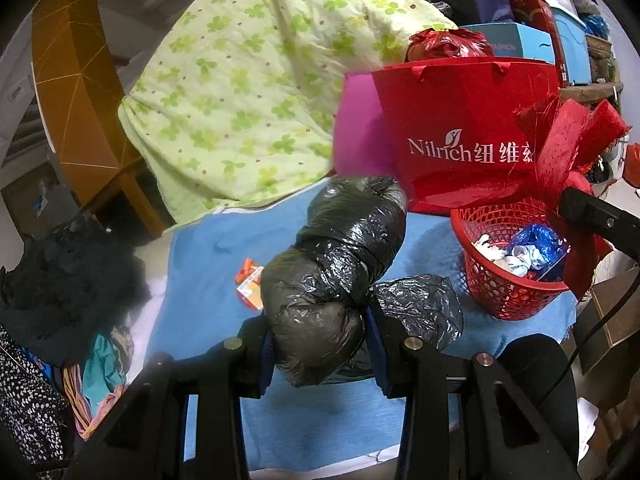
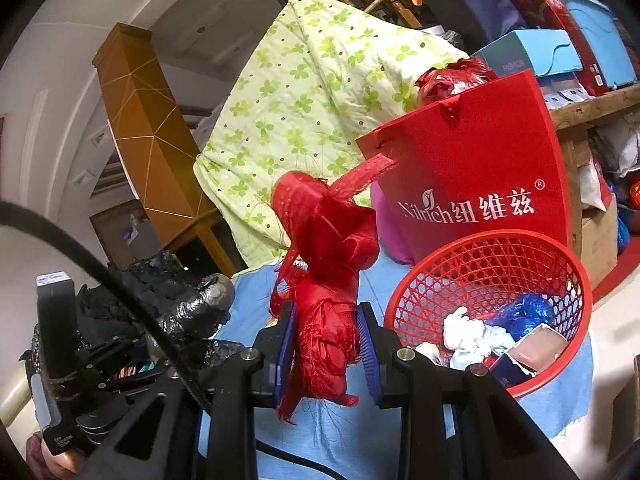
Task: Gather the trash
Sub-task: 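Carry the black bag and red ribbon over the red mesh basket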
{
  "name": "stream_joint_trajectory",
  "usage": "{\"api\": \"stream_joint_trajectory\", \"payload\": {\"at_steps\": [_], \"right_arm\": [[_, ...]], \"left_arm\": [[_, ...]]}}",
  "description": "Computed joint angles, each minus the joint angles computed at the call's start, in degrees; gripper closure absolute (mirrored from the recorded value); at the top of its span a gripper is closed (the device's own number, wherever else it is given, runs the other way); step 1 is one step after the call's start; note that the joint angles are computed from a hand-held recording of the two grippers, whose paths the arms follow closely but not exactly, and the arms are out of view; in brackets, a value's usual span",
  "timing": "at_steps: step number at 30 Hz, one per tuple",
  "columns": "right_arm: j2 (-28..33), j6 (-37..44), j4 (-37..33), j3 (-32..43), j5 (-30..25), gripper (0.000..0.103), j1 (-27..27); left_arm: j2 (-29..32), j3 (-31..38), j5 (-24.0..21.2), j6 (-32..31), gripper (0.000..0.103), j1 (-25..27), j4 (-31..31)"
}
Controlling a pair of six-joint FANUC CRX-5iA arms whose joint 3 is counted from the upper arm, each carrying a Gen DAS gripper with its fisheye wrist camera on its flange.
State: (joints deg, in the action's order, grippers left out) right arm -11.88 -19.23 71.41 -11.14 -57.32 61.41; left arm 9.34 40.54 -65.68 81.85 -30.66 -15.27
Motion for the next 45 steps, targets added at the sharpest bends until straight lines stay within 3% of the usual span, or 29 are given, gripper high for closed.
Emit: {"api": "stream_joint_trajectory", "payload": {"at_steps": [45], "right_arm": [[-3.6, -5.1, 0.7, -3.5, -7.3, 0.071, 2.2]], "left_arm": [[5.4, 5.7, -1.5, -4.2, 0.062, -4.0, 1.4]]}}
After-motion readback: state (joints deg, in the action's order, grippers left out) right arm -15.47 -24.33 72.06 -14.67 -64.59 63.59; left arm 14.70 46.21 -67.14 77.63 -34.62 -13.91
